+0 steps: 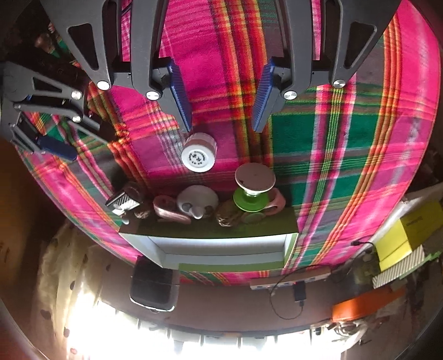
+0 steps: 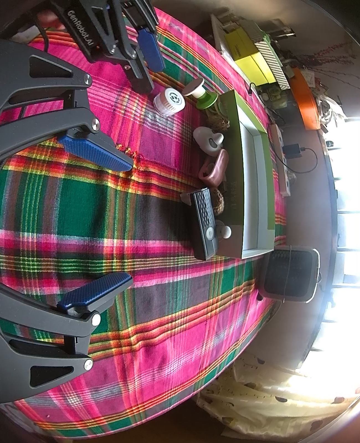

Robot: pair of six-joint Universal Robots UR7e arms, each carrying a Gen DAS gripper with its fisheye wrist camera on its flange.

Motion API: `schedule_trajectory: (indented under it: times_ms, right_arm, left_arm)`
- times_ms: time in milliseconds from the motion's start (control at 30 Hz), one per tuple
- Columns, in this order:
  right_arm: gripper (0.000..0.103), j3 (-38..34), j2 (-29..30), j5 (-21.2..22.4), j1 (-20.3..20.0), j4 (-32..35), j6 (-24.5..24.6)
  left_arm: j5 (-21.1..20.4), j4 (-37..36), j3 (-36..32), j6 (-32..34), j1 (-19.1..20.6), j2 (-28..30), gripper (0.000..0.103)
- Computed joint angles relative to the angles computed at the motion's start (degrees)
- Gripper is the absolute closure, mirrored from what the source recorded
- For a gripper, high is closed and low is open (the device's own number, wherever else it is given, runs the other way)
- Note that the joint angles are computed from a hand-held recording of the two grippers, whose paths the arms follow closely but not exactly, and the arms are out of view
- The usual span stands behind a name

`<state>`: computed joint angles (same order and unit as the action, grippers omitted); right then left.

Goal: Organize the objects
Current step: 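Move right tool toward the black remote while left tool lines up on the white jar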

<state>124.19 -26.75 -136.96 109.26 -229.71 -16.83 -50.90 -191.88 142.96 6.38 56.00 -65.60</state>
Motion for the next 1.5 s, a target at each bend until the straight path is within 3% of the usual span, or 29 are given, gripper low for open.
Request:
schedule_trajectory:
  times_ms: [200,567,733,1133,1500]
  right_arm:
    - [0.027,-0.02,0.00,-0.15,0.26,0.58,0.43]
    - [0.027,-0.08,-0.60,-0.11,0.05,2.13,0.98]
    - [0.027,-0.65,-1.67,-0.49,-0.04,5.38,3.22]
    - [0.027,-5.34,-2.06,2.62,-0.34,6.87,4.83]
    - [0.027,-10.44,-1.62,-2.41,-0.67,12.56,8.62]
  left_arm:
    - [-1.58,2.29,-2.15,1.00,0.44,0.81,0.060]
    - [-0.26,3.03,-5.00,3.74,0.49,3.23,0.060]
    - [-0.27,1.83,-5.26,3.99,1.21,3.35,0.064]
    - [0.12,0.65,-5.50,4.87,1.19,4.23,0.065]
    - [0.18,0.47,-5.36,5.08,1.13,4.32,0.065]
